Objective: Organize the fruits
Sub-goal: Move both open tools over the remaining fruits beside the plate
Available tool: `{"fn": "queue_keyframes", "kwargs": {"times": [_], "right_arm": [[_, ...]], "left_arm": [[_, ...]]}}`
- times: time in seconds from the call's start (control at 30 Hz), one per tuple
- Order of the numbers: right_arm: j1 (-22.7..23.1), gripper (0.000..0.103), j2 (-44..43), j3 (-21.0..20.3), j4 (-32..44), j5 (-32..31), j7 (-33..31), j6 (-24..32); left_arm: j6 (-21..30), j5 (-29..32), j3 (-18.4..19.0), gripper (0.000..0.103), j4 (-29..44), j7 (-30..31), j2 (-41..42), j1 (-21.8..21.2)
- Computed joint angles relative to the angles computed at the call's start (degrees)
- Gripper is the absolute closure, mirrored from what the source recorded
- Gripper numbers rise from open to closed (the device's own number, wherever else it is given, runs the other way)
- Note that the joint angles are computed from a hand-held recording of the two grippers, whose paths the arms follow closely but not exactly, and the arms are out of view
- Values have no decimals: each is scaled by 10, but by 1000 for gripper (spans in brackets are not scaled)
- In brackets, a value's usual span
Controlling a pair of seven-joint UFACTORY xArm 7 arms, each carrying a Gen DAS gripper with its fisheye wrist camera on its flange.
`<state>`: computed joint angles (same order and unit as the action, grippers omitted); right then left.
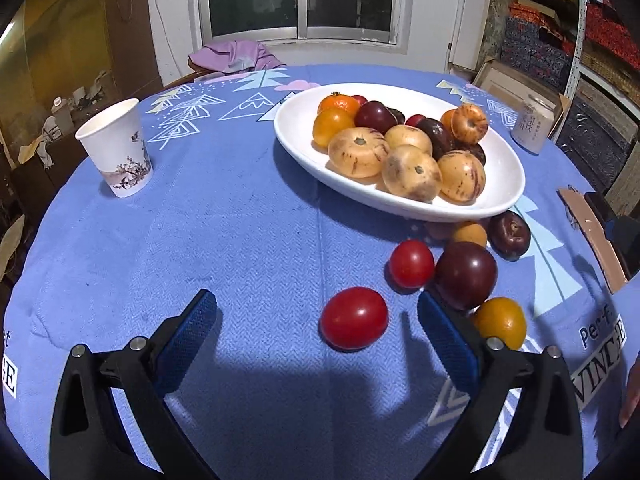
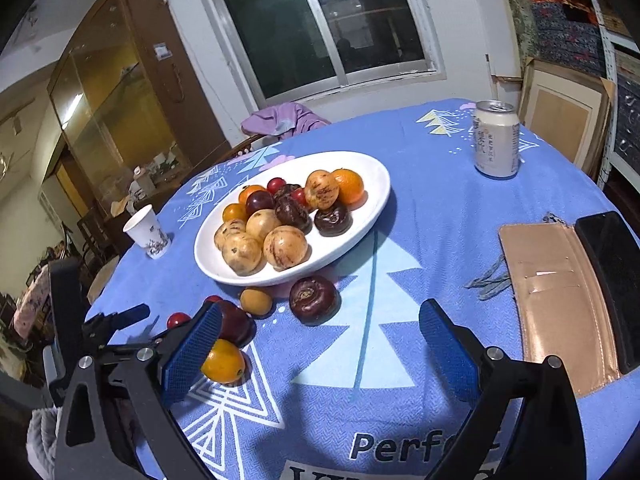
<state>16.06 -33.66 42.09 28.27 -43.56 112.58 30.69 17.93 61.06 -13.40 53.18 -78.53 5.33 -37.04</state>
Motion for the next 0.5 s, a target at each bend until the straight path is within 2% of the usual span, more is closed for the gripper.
{"fn": "queue_keyframes", "kwargs": {"times": [0.13,0.2,0.27,0.43,0.5], "right_arm": [[-1,3,30,3,16,-12,-12,-1],[-2,3,44,7,25,-26,-11,-5],[0,3,64,8,37,-44,-15,-11],[26,5,167,18,110,-81,-79,62],[36,10,211,20,136,-94,-96,88]], "left_arm": [[-6,12,3,10,-4,-18,-3,3],[-12,28,3,16,-6,-32,-6,4],[-10,39,1,16,-7,-38,-8,4],[-5,52,-5,16,-6,-46,-10,7],[-3,39,-6,18,-6,-37,-10,8]]}}
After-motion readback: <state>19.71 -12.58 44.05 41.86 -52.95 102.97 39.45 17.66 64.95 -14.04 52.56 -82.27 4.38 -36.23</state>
